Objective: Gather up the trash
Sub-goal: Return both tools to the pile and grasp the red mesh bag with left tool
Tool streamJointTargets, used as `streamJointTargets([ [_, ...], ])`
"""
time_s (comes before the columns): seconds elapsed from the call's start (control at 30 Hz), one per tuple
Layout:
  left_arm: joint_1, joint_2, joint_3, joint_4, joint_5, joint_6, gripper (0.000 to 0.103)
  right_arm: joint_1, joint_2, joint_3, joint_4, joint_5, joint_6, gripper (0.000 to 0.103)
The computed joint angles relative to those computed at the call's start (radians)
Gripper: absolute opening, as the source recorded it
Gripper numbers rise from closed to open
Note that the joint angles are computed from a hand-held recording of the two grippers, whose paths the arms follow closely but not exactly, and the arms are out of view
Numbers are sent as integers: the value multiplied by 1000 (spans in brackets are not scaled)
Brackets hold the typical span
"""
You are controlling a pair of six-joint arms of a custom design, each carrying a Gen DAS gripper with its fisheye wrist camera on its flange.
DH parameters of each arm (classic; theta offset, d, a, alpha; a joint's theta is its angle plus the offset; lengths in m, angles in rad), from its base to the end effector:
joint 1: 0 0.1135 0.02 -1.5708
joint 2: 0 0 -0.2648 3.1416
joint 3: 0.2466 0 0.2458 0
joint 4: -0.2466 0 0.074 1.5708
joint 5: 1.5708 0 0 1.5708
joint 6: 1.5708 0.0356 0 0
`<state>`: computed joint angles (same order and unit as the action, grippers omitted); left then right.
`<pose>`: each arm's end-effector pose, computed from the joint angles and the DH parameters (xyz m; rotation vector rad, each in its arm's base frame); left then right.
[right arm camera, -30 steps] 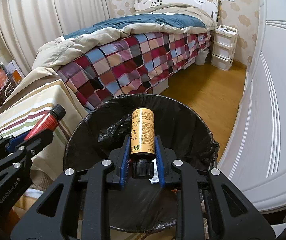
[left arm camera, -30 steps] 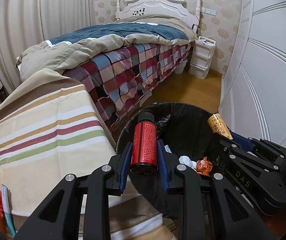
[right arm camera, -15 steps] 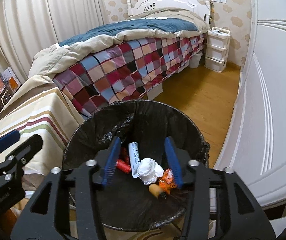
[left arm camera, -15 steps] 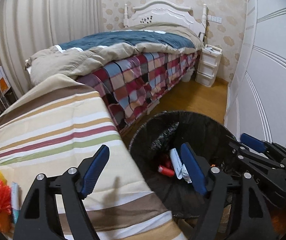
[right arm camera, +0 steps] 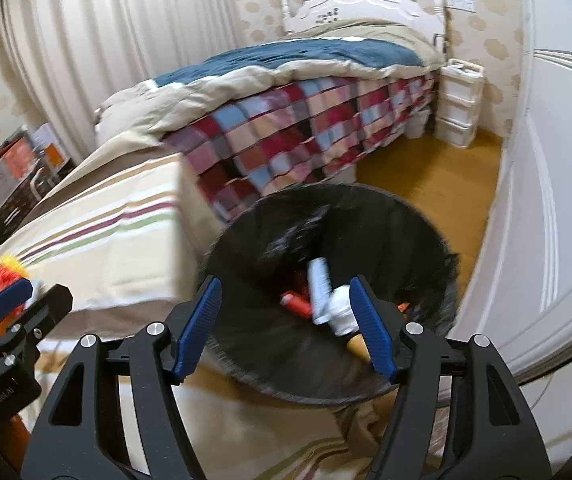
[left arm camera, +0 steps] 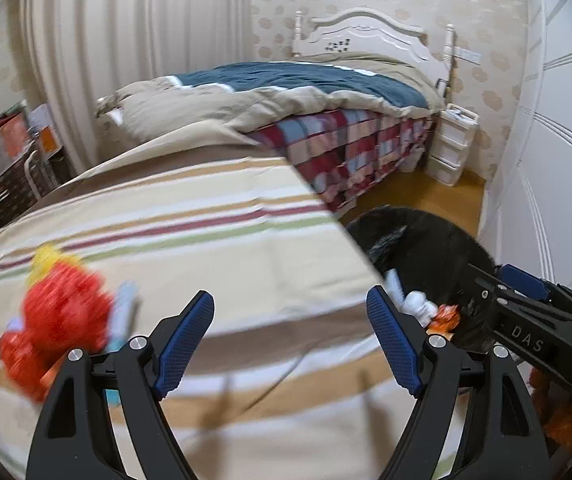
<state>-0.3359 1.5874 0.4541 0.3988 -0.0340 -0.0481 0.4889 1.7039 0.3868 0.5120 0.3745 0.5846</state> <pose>0.2469 -0.0849 0.1143 0.3140 2.2885 -0.1573 0.2244 0.1046 0.0831 0.2855 2.2906 0.0992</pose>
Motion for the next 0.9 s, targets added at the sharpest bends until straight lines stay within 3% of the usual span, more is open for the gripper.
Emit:
streamJointTargets([
  [0.37, 332, -185, -212, 3, 117, 105, 79, 251, 128, 209, -154, 44, 75, 67],
  [0.63, 640, -144, -190, -39, 269, 199, 79, 354, 250, 422, -306, 51, 55, 68],
  [0.9, 777, -77, -139, -49, 357, 236, 79, 377, 322, 544, -376, 45, 49, 69],
])
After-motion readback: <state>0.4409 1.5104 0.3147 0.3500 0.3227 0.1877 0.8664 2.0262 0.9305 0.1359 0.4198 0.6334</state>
